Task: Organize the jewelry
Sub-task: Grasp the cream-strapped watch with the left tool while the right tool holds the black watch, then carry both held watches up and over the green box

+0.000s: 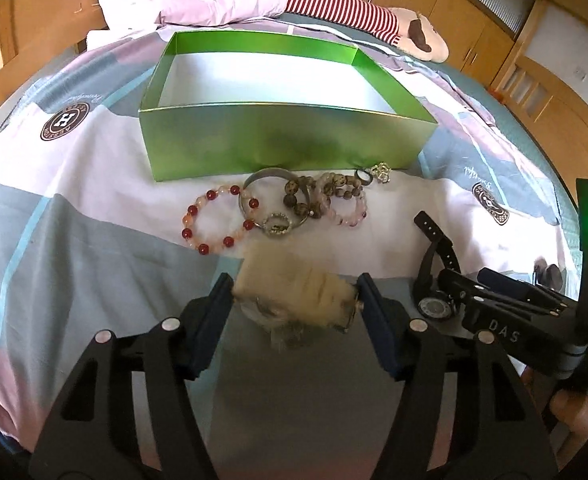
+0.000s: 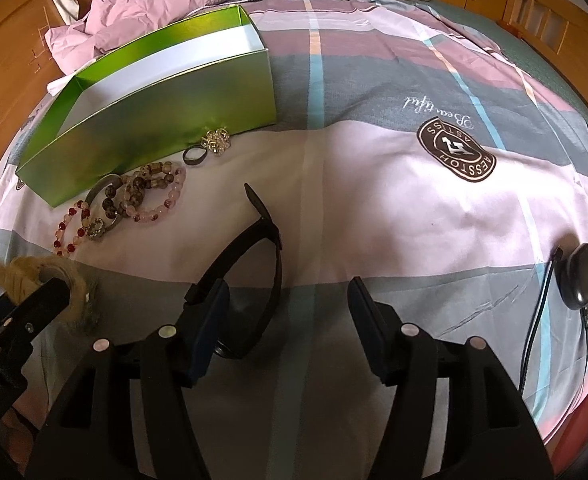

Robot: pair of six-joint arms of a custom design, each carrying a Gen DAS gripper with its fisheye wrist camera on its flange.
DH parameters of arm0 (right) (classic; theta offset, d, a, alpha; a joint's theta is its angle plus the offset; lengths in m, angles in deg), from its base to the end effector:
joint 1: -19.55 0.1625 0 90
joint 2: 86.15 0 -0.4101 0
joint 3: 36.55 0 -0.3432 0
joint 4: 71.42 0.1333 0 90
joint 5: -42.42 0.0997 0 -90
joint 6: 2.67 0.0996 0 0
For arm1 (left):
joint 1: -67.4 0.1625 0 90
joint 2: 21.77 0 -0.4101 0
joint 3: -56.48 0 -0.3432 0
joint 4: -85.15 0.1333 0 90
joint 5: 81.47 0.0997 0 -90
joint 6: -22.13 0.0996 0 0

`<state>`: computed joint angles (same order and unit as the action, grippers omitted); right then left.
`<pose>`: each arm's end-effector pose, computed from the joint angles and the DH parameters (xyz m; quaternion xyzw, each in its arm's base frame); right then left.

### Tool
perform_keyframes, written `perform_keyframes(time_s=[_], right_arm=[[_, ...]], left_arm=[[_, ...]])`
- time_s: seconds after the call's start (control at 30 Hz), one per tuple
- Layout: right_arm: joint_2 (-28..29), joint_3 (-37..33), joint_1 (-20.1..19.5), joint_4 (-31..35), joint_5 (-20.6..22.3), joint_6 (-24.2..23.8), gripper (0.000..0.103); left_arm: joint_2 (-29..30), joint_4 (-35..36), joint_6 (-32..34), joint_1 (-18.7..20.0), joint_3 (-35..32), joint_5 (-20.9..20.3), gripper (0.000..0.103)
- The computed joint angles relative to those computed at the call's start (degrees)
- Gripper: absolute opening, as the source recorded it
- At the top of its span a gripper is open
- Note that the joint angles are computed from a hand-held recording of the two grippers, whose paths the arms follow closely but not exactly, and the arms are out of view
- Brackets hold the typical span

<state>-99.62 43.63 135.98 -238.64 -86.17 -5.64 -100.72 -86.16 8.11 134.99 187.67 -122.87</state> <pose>0.3516 -0.5475 -0.1156 0.2092 -0.9168 0.1515 0.3046 0.0368 -0.4564 0.2845 -0.0385 0.8874 -0.3418 0.3069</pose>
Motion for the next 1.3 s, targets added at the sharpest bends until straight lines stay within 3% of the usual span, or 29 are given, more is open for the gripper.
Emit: perform_keyframes(time_s=[0.33, 0.37, 0.43, 0.47, 0.53, 0.7, 1.0, 1.03, 1.1, 1.13, 1.3], right_arm=[[2.1, -2.6, 0.6, 0.7, -1.5, -2.6, 0.060], [2.3, -2.8, 0.6, 0.8, -1.6, -2.7, 0.056], [2.4, -3.0, 0.4, 2.0, -0.5, -2.6, 0.023], [2.3, -2.9, 0.2, 2.2, 0.0, -2.5, 0.022], [2.4, -2.8, 0.4, 1.1, -0.3, -3.4, 0.007], [1.5, -1.6, 0.0, 0.2, 0.9, -2.8, 0.004], [0.8, -0.3, -0.6, -0.1, 2.8, -2.1, 0.004], [0.7, -0.2, -0.7, -0.2, 3.0, -2.1, 0.004], [0.8, 0.0, -0.7, -0.4, 3.3, -2.1, 0.004], [0.7, 0.0, -0.7, -0.5, 3.5, -2.1, 0.004], [0.4, 0.5, -0.9, -0.9, 4.5, -2.2, 0.004]], left_arm=[[0.1, 2.3, -1.1, 0.7, -0.5, 0.5, 0.064], [0.1, 2.3, -1.1, 0.8, -0.5, 0.4, 0.064], [0.2, 2.8, -1.5, 0.9, -0.7, 0.2, 0.065], [0.1, 3.3, -1.8, 1.1, -0.9, 0.0, 0.065], [0.0, 4.0, -2.5, 1.6, -1.2, -0.6, 0.064], [-0.4, 6.2, -4.5, 2.9, -2.0, -3.6, 0.066], [0.4, 7.4, -4.3, 3.6, -2.9, -6.3, 0.083], [0.7, 8.2, -4.7, 3.8, -3.2, -6.2, 0.082], [1.2, 9.3, -5.6, 3.7, -3.5, -5.0, 0.069], [1.3, 9.2, -5.9, 3.9, -3.5, -4.7, 0.058], [0.9, 7.5, -5.4, 4.1, -3.2, -5.6, 0.034]])
